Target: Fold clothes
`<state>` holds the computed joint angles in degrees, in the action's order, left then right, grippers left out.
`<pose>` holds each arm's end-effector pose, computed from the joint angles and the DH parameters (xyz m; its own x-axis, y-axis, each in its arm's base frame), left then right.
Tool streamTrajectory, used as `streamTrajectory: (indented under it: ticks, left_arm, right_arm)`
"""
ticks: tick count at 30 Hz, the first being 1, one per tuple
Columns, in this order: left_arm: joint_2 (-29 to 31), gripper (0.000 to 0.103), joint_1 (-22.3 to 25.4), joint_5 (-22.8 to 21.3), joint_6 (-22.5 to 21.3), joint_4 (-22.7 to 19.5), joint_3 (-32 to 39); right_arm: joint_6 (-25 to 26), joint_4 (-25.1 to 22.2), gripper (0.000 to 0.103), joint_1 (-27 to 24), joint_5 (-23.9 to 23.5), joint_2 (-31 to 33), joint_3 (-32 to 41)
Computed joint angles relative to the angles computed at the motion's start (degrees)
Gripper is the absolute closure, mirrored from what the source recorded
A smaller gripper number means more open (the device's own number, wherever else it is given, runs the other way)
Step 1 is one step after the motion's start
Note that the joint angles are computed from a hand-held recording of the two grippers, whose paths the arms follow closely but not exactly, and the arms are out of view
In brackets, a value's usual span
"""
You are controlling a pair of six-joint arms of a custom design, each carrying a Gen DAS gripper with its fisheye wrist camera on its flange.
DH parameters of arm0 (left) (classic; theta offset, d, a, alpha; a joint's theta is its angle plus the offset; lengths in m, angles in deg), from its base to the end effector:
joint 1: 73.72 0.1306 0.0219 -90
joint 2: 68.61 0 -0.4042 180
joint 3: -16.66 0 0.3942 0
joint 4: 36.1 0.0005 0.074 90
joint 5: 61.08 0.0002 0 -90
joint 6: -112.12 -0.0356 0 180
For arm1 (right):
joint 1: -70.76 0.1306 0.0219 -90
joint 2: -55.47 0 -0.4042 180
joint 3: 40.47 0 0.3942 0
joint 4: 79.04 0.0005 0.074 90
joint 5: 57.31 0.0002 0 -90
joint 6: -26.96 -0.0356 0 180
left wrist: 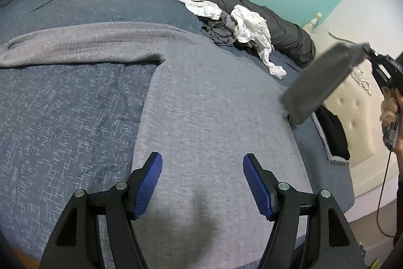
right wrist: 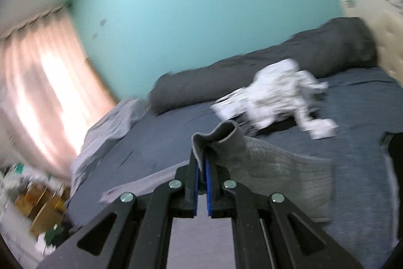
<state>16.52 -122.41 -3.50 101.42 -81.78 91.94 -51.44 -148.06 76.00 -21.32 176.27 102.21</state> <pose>0.3009 -0.3143 0.3800 -0.5273 -0.6565 -0.5394 -0.4542 0.7543 -0.4741 0.6538 0.0884 0.5550 -0.5940 -0.1731 -0.7856 -0.7362 0.5105 0.4442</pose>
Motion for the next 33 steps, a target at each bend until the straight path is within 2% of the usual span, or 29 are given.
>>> streamTrajectory:
  ticks: [3,6,11,15,18,24,31,33]
  left_arm:
    - [-1.2,0.03,-0.6,-0.2,0.9,-0.5,-0.8]
    - [-2.2,0.03,-1.2,-0.4,1.4,-2.4,-1.0]
    - [-3.9,0.029,-1.9,-0.9,2.3,-5.0,-1.9]
    - [-4.7,0.029,-1.9,-0.7,3.4,-5.4,-2.9]
    - [-5.0,0.029,-1.9,-0.6,3.8,-5.0,-3.4]
    - [-5.2,0.029,-1.6,-0.3,3.7,-3.9,-3.9]
    - [-4.2,0.028,-1.0,0.4,3.1,-2.1,-3.6]
    - [-3.9,0.028,-0.7,1.1,3.0,-1.7,-3.7]
  right_arm:
    - [2.5,0.2,0.099,4.2,-0.5,-3.9,-7.1]
    - [5.0,0.7,0.099,8.5,1.5,-6.7,-14.9]
    - [6.0,2.5,0.099,12.9,4.5,-8.8,-24.6]
    - [5.1,4.3,0.099,14.7,4.7,-9.6,-29.6]
    - [3.8,5.2,0.099,15.4,4.3,-10.1,-31.5]
    - [2.8,5.5,0.099,16.5,2.7,-10.3,-30.2]
    - [4.7,2.7,0.099,18.6,5.5,-9.5,-32.8]
    - [6.2,0.2,0.096,19.2,6.2,-8.6,-33.2]
